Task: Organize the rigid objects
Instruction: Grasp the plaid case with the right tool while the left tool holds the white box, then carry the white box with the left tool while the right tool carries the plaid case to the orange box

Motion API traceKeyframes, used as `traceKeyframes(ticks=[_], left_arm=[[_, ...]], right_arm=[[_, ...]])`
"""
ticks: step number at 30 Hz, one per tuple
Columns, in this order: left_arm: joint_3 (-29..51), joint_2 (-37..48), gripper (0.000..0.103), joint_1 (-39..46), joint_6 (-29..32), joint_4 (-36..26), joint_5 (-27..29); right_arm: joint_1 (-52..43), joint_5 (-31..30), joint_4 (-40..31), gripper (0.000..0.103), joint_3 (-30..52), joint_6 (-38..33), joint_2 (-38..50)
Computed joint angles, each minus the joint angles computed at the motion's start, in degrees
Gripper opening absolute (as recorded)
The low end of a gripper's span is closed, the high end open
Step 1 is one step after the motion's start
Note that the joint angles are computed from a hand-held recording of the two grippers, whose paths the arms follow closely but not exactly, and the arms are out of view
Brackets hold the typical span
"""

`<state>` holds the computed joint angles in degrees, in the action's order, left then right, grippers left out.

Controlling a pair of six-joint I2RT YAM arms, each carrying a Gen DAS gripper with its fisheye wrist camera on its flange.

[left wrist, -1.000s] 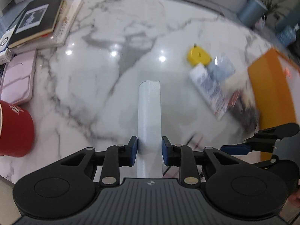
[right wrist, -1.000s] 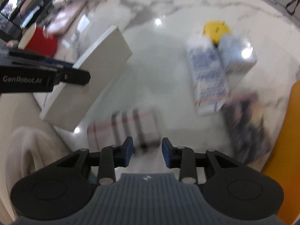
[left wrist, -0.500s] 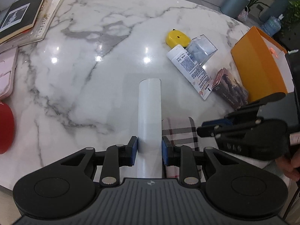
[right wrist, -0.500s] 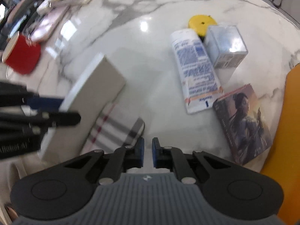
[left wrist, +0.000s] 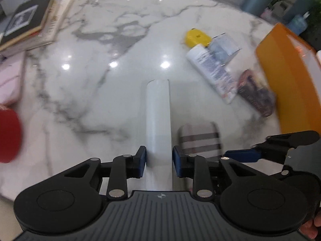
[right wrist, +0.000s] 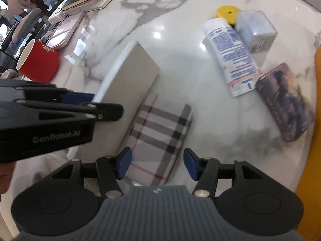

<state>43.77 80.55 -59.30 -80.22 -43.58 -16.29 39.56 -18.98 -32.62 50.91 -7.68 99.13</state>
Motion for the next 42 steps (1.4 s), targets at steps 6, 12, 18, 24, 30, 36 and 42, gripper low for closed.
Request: traceKeyframes(ticks=[6, 12, 18, 24, 30, 36, 42], left_arm=[[-2.09, -3.32, 0.031, -2.26, -3.89, -3.27, -1.01], [-1.92, -3.24, 0.031, -3.91, -5.25, -3.32, -1.41], [-1.49, -2.13, 0.032, -4.63, -5.13, -2.11, -2.03], [-0.73, -0.85, 0.036, -4.79, -5.69, -2.53, -2.65], [-0.36, 0.57, 0.043, -4.26, -4.44, -2.58, -0.73], [-1.76, 0.15, 0.038, -4.06, -4.66, -1.08, -1.21], [-1.94, 0.30, 0.032, -3.78, -4.41, -0.23, -0.74]], right_arm=[[3.93, 3.98, 4.10, 0.071, -2.25, 2.89, -1.02], [2.81, 4.72, 3.05, 0.064, -2.51, -1.72, -1.72], [-0.79, 6.95, 0.76, 0.064, -1.06, -8.14, -1.14], [0.38, 8.19, 3.27, 0.066, -2.63, -12.08, -1.95], [1.59, 9.17, 3.91, 0.073, -2.04, -14.19, -0.82], [2.27, 8.60, 3.78, 0.074, 0.73, -18.11, 1.76], [2.70, 8.22, 2.73, 0.072, 1.37, -19.04, 2.33]])
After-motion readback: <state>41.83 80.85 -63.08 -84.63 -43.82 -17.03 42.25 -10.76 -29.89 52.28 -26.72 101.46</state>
